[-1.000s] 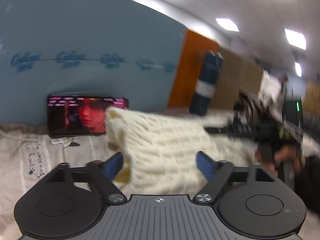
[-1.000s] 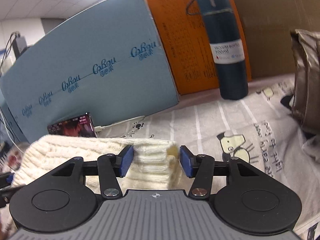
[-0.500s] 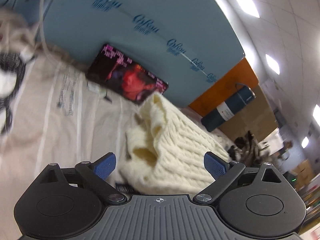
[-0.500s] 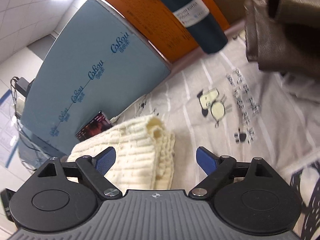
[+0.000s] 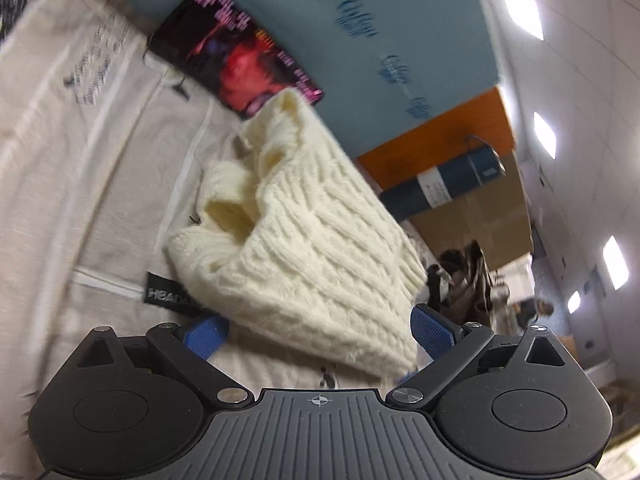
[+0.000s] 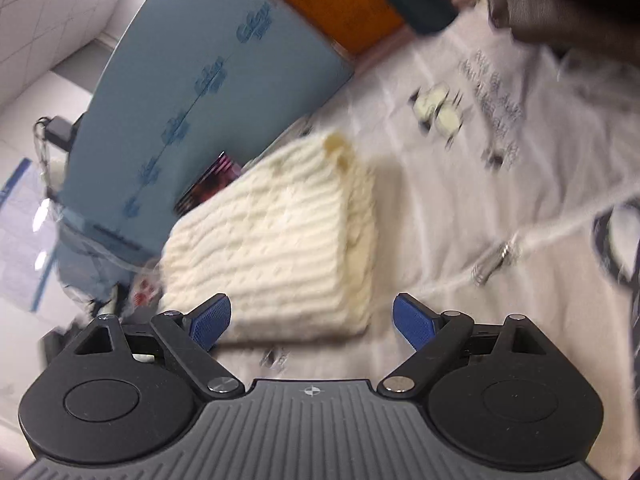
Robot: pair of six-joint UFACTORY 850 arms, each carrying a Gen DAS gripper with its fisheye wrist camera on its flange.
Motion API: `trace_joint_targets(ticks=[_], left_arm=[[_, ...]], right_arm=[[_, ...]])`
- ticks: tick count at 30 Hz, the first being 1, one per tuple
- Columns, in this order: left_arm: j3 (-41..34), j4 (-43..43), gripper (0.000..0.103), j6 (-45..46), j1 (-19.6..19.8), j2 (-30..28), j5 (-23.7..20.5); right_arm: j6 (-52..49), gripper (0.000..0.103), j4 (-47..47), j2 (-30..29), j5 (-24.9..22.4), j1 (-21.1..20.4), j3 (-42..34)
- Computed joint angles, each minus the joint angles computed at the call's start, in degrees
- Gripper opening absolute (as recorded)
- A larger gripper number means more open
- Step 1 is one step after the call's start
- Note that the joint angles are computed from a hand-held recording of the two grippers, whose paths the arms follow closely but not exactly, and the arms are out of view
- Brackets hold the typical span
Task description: Fold clothes
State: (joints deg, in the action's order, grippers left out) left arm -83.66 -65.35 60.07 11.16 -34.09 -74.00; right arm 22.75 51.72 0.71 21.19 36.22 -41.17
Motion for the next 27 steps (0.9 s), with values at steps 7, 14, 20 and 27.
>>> trace_joint_targets(ticks=[7,14,20,27], left_arm=[[-0.16,-6.07,0.099,-3.05,1.00,-1.99,-1.41],[2.97,-8.54,0.077,1.24,0.43,0.21,4.53],[1.03,-9.38,0.035,3.05,0.31,-2.40,3.55],[2.78,-12.29,0.025,10.97,0.40,-1.77,2.22]], right_arm=[[15.04,0.088,-11.35,-1.72,-1.16,-0.84,-0.80],[6.08,0.084,0.24,-4.58,0.85,-0.68,-4.29],[-5.92,0.051,12.81,-6.38,3.64,0.54,-5.99],[-7.63,0.032,11.64,-7.61,9.20,2.31,-5.55]])
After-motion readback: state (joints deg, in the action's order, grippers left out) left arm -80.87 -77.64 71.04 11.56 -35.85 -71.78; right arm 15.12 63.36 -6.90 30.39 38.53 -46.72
